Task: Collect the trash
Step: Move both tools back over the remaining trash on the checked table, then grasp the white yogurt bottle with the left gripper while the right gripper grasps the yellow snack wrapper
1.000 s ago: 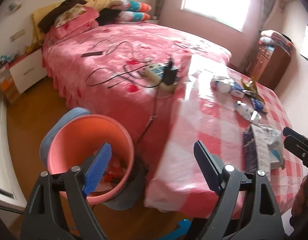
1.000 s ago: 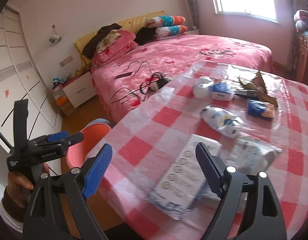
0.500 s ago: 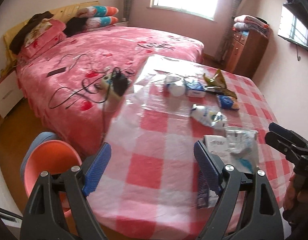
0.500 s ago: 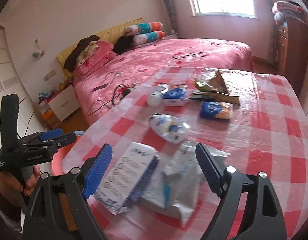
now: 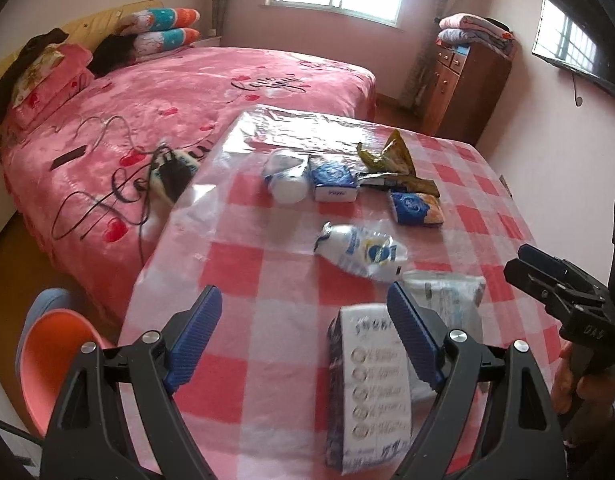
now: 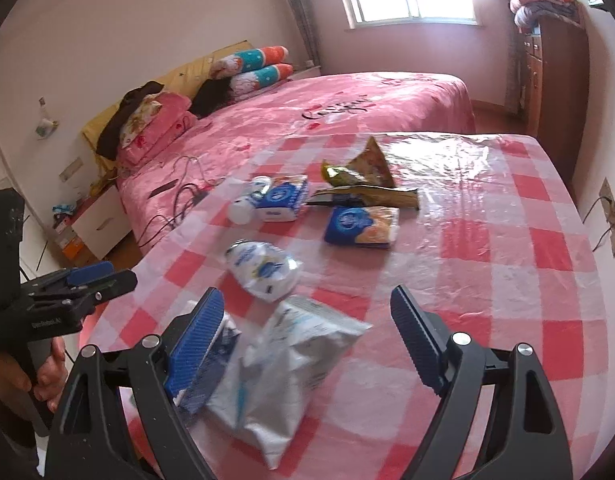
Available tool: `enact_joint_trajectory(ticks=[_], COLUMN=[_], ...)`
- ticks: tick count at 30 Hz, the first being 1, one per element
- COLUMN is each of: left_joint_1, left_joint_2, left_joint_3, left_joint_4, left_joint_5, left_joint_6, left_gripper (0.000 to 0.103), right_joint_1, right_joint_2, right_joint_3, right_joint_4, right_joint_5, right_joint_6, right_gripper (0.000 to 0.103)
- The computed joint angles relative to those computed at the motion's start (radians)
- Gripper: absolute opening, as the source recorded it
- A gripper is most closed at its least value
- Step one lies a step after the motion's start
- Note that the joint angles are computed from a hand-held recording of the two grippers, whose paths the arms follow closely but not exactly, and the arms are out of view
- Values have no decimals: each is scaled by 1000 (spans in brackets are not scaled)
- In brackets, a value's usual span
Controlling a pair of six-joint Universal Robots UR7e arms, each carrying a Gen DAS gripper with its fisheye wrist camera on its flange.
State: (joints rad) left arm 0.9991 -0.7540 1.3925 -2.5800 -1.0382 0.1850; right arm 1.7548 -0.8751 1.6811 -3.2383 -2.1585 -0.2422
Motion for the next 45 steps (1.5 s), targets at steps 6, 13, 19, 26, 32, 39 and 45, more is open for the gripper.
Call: enact_joint_trajectory(ticks=[6, 13, 19, 26, 32, 39, 45], left_joint_1=[12, 38, 63, 92, 105, 114, 102], left_joint_2=[105, 258, 405, 562, 671, 768, 717], left_joint_3=[-161, -412, -651, -928, -1123, -1307, -1156], left_joint_4=[66, 162, 250, 365, 465, 557, 417], left_joint_5=[-23, -7, 26, 24, 27, 4, 39], left_joint_6=[4, -32, -48, -68, -55, -45, 26], left_gripper=[85, 85, 85, 84, 77, 65, 57], right_joint_1=[-46, -92, -122, -133, -134, -146, -156], right_joint_2=[-11, 11, 69, 206, 304, 399, 441], right_joint_3=[-51, -153, -304, -562, -725, -901, -964], right_joint_4=[53, 148, 259, 419, 500, 628, 683], right_joint_5=[14, 40, 85, 77, 65, 41, 36], right_joint_6=[38, 59, 75, 24, -53, -82, -89], right_gripper=[85, 85, 85, 85, 85, 87, 89])
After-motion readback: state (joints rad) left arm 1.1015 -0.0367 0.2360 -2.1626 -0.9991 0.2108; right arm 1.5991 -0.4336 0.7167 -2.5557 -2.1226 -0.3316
